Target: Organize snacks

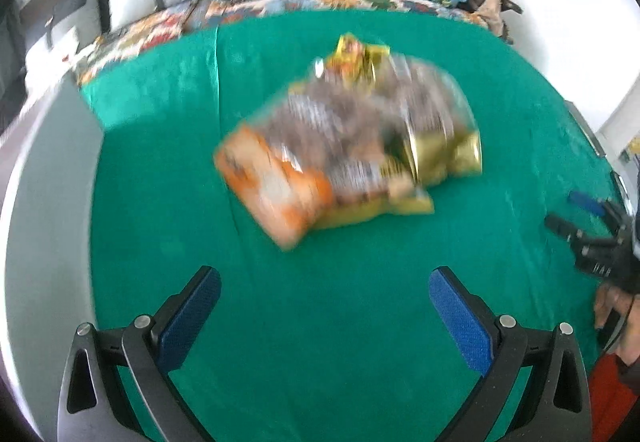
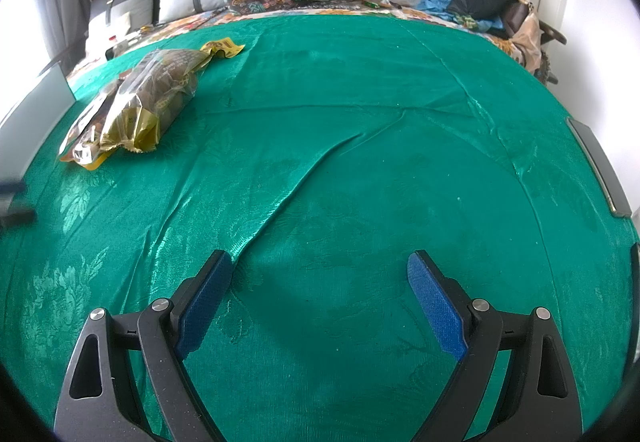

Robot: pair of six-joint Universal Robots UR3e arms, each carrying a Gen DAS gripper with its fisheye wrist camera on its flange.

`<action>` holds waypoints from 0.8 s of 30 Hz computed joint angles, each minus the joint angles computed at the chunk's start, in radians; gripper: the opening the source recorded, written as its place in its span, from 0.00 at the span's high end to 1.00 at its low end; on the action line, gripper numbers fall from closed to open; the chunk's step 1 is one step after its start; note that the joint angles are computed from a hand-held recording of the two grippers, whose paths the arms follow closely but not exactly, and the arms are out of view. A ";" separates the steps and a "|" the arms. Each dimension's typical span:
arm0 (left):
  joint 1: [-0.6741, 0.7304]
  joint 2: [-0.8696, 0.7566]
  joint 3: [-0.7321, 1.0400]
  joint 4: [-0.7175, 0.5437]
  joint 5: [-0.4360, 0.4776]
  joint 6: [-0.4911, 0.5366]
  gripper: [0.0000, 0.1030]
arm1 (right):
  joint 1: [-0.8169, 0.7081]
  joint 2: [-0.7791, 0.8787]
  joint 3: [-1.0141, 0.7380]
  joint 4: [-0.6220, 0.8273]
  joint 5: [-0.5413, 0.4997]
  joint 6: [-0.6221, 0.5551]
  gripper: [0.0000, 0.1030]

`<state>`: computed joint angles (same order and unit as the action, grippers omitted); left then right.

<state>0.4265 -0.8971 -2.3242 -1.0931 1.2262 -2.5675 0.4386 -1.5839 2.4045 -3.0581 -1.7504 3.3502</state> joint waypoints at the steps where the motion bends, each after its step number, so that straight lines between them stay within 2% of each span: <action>1: -0.025 -0.056 0.039 0.032 0.014 0.001 0.00 | -0.001 -0.003 0.000 0.003 0.001 -0.001 0.11; 6: -0.173 -0.363 0.213 0.200 0.117 0.014 0.00 | 0.000 0.000 -0.001 0.001 0.000 0.000 0.11; 10: -0.217 -0.559 0.326 0.273 0.150 0.006 0.00 | 0.001 0.002 -0.002 0.000 -0.001 0.001 0.11; 14: -0.183 -0.721 0.477 0.190 0.040 -0.010 0.00 | 0.002 0.004 -0.002 -0.002 -0.001 0.002 0.11; 16: -0.171 -0.773 0.510 0.196 0.003 -0.024 0.00 | 0.003 0.004 -0.002 -0.002 -0.002 0.002 0.11; 20: -0.143 -0.901 0.601 0.145 -0.036 -0.125 0.01 | 0.003 0.004 -0.002 -0.002 -0.002 0.002 0.11; 21: -0.125 -0.895 0.582 0.160 -0.059 -0.142 0.03 | 0.002 0.001 -0.002 0.000 -0.001 0.001 0.11; 22: -0.102 -0.863 0.529 0.214 -0.092 -0.153 0.18 | 0.004 0.005 -0.002 -0.002 -0.003 0.003 0.11; 24: -0.070 -0.806 0.451 0.262 -0.115 -0.169 0.33 | 0.002 0.002 -0.003 0.001 -0.002 0.002 0.11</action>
